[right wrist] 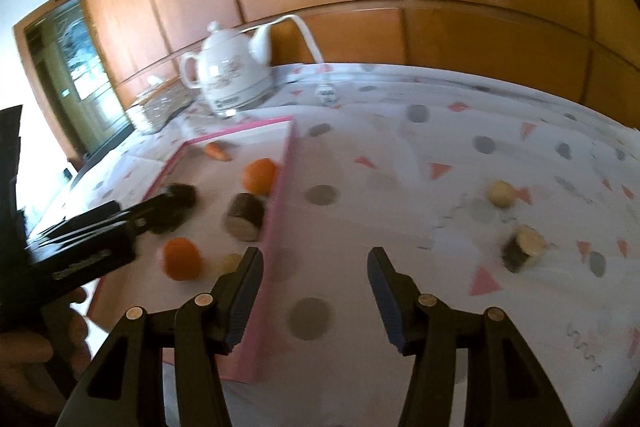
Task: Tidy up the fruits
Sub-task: 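Move the right tool to the cut yam cylinder and grasp it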
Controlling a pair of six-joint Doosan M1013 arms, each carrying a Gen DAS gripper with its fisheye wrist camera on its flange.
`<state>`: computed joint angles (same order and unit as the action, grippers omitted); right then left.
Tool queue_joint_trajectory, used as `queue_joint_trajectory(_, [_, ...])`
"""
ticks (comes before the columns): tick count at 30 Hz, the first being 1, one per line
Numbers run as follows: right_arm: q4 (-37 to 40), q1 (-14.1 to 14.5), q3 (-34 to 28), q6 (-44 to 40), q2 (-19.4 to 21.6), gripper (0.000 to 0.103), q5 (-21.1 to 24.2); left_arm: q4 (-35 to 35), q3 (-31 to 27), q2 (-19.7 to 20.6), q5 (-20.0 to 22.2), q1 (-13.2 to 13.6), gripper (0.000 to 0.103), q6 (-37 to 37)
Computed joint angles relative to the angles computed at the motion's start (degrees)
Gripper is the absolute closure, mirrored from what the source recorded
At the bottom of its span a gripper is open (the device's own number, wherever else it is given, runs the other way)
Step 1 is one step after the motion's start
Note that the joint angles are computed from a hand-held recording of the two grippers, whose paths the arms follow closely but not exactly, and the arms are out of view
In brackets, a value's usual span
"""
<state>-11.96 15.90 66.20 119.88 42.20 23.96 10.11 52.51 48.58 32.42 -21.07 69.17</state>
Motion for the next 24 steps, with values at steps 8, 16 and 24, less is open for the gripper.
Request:
queue_joint_trajectory(8, [-13.87,-1.48,3.58,16.90,-1.61,0.049,1.80,-4.06,-0.07,-0.09,-0.25,-0.63,0.018,5.87])
queue_joint_trajectory(16, [-19.99,-3.72,5.37,27.38,-2.16,0.061,6.96,-11.86,-1.23,0.48,0.44,-1.35,0.018,15.58])
queue_joint_trajectory(24, [-14.57,-5.31,4.21,22.82,-1.27,0.062,7.06,-17.23,-3.35,1.55,2.33,-2.08,0.018,22.68])
